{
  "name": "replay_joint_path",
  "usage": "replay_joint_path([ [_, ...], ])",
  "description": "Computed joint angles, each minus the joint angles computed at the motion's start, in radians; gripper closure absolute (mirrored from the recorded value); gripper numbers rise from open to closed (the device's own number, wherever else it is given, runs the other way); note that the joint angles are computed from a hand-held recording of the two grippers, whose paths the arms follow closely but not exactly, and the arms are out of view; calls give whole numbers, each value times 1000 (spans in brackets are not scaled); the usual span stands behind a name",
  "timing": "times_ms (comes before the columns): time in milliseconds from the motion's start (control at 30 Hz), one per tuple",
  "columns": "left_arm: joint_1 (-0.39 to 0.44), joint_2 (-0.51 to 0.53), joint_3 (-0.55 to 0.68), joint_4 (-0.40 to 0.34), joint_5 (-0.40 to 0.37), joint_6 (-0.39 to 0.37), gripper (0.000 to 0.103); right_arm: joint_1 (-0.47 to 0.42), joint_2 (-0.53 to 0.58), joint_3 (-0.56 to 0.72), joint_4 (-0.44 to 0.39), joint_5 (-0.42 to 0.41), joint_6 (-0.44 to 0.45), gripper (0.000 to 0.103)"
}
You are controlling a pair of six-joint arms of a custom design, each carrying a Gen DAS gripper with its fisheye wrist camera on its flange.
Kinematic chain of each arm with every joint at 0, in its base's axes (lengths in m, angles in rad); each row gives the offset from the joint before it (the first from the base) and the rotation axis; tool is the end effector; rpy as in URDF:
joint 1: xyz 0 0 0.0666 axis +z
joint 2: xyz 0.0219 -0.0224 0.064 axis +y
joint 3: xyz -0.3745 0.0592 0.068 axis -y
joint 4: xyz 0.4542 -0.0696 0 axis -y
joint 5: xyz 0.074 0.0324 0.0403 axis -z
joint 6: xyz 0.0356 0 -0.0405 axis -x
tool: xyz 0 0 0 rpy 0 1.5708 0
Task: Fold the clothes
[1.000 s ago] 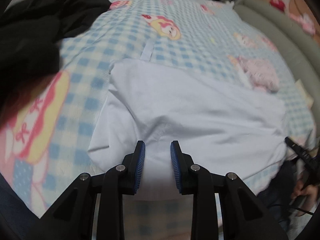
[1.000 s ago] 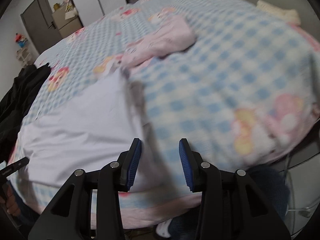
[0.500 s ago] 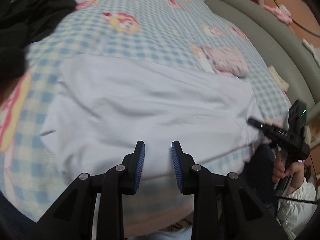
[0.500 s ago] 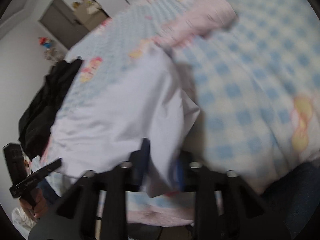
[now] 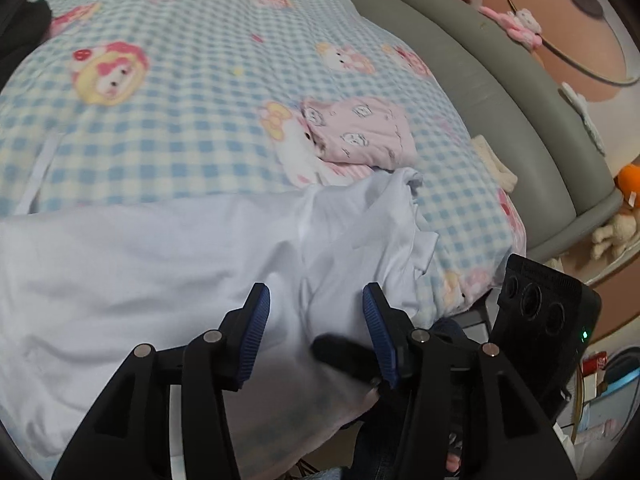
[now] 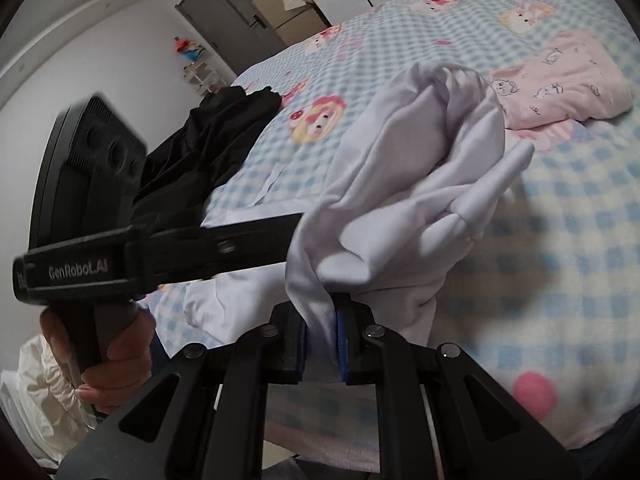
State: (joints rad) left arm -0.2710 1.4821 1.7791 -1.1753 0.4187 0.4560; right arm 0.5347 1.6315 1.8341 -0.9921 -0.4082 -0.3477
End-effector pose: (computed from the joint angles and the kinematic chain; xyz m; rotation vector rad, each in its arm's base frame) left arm 0.5343 -0.1639 0.5605 -0.0404 2.5243 -0.8228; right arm 0.5371 0.3341 0.5158 -0.4378 2.4260 0.8917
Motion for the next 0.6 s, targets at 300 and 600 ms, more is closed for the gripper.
replay_joint_path([
  [300,-8,2,-16,34,61,-39,53,1,-6,-33,40,-6,-13,92],
  [600,-48,45,12,-52,-87,-53,77,3,-2,-23,-26,-29,1,89],
])
